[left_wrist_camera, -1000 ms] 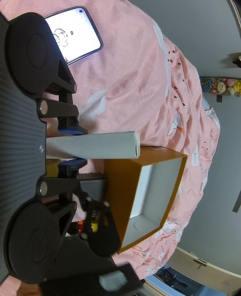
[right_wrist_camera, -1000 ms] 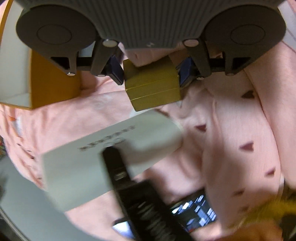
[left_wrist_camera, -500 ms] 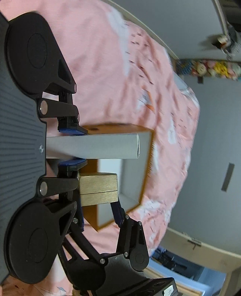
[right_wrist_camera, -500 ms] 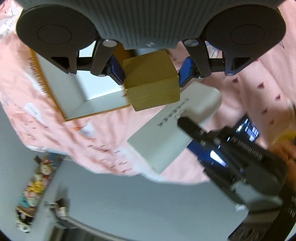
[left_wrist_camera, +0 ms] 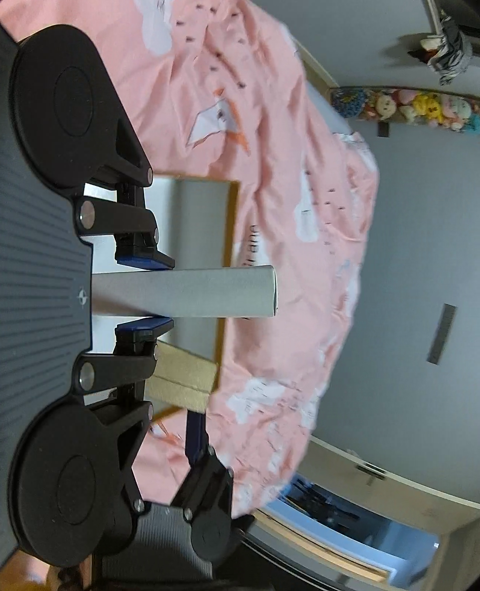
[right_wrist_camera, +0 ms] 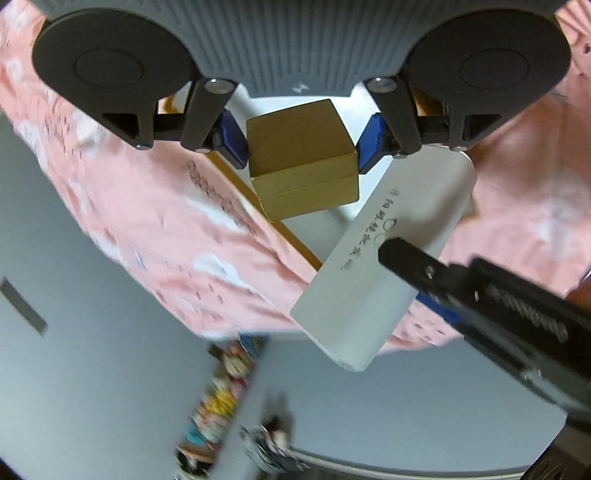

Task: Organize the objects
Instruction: 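Carry the glasses case and gold cube over the orange box with both grippers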

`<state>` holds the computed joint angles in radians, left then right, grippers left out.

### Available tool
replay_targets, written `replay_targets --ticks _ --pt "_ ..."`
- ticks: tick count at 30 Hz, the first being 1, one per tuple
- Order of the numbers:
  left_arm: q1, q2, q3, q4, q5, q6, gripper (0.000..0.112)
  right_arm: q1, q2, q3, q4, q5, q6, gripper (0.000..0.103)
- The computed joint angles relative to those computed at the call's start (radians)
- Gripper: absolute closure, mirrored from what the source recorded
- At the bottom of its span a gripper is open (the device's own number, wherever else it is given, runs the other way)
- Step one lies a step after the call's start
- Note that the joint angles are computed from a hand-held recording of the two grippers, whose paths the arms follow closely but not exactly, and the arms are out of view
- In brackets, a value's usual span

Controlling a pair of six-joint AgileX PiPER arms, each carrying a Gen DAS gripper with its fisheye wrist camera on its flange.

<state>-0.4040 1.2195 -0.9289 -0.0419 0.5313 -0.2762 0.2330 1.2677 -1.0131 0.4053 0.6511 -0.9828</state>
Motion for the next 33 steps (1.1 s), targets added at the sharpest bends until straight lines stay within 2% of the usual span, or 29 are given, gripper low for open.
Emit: replay_targets --ticks 6,15,20,27,33 --pt "0.012 0.103 0.026 -0.097 -0.052 0.098 0.082 -0.028 0.123 0.013 0.006 -0.049 0.03 0.038" --pt "0.108 0.259 0.004 -0.399 -0.036 0.377 0.082 -0.02 0.248 -0.03 0.062 -0.042 0.015 0.038" --pt "0.121 0.322 -0.013 -0.393 -0.019 0.386 0.082 -0.008 0.285 -0.035 0.05 -0.045 0.05 0.038" --pt "0.114 0.383 -0.018 -0.286 -0.024 0.283 0.082 -0.014 0.318 -0.043 0.082 -0.033 0.036 0.038" --pt "0.098 0.387 -0.063 -0.171 0.039 0.176 0.078 -0.02 0.322 -0.041 0.106 -0.022 0.032 0.038"
